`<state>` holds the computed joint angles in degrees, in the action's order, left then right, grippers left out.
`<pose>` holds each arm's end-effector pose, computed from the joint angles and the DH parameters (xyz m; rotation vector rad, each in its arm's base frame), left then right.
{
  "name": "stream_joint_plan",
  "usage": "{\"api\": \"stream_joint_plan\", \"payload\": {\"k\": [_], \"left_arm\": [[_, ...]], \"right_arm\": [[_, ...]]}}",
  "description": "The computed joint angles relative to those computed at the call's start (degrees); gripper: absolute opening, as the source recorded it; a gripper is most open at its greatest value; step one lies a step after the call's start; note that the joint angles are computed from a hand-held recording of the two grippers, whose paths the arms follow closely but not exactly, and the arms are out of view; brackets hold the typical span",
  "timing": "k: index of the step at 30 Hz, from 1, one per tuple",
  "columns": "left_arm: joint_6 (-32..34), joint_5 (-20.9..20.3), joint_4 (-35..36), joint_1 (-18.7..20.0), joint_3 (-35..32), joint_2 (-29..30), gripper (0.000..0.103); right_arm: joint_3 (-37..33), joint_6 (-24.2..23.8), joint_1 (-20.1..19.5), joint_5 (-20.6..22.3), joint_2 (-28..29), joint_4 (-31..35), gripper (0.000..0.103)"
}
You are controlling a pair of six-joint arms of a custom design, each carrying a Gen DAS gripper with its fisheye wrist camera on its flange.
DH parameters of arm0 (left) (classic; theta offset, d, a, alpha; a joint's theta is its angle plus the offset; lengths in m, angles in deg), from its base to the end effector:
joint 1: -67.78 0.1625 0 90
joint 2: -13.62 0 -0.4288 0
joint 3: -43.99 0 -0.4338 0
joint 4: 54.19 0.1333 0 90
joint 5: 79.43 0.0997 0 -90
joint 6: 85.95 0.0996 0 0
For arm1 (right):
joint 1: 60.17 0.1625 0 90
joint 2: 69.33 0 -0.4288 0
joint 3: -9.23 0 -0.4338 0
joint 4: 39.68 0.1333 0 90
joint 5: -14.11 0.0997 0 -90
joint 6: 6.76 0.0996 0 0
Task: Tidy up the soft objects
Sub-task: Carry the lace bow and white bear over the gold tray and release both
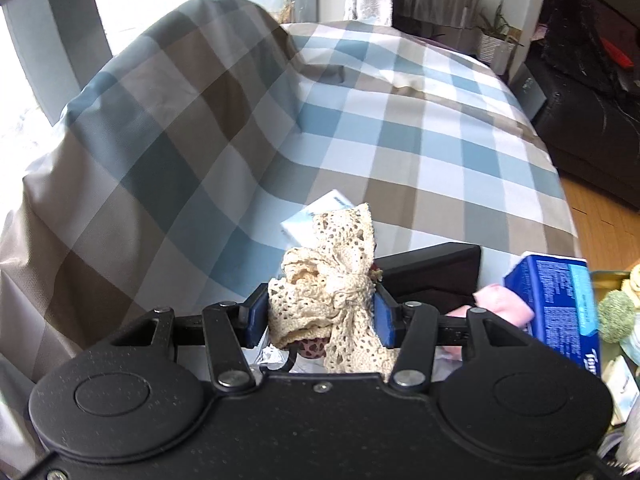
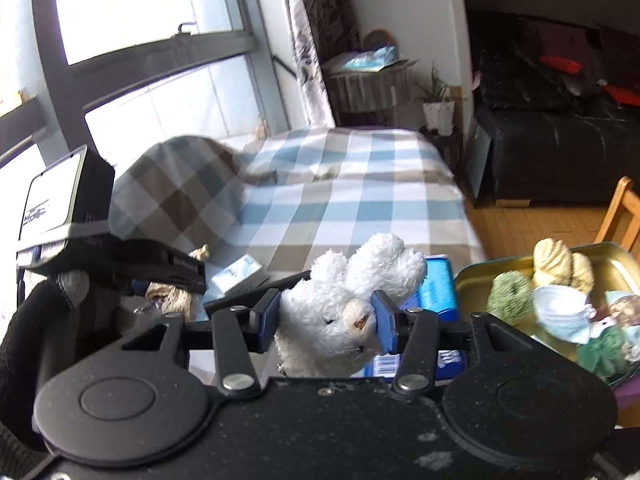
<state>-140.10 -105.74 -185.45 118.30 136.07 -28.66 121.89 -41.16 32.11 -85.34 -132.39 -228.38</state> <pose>-0.2665 -0.6735 0.0612 -0.1745 2.1320 -0.8586 0.1413 -0.6098 0.2254 0.7117 -2.4531 1.0621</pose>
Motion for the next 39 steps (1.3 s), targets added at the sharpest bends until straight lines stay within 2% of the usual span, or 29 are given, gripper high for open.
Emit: {"api": "stream_joint_plan", "payload": {"k": [9,16,20,26,34,39], "left_arm": [[18.5,-6.6,-10.6,-4.0,-7.1,7.5,0.050],[25.6,-13.5,-10.9,-5.8,-14.3,12.9,0.050],[26.4,-16.9,-8.9,-6.1,-18.2,15.6,0.050],[25.7,-19.7,-4.6,-5.8,-23.8,19.6,0.050],[24.0,-21.2,1.1,-4.8,-30.3,24.3,0.050],[23.3,-21.6,3.4,-4.1,-32.5,26.1,0.050]], "right_arm": [[2.4,-1.0,-3.2,-3.0,-5.9,-16.2,0.050],[-1.9,1.6,-6.7,-4.7,-5.7,-19.1,0.050],[-5.2,2.1,-8.1,-6.6,-4.1,-17.2,0.050],[-11.8,4.8,-9.2,-9.2,-0.3,-10.9,0.050],[-22.2,10.9,-9.4,-12.7,4.7,-1.7,0.050],[-27.4,12.5,-9.2,-15.0,7.7,2.7,0.050]]}}
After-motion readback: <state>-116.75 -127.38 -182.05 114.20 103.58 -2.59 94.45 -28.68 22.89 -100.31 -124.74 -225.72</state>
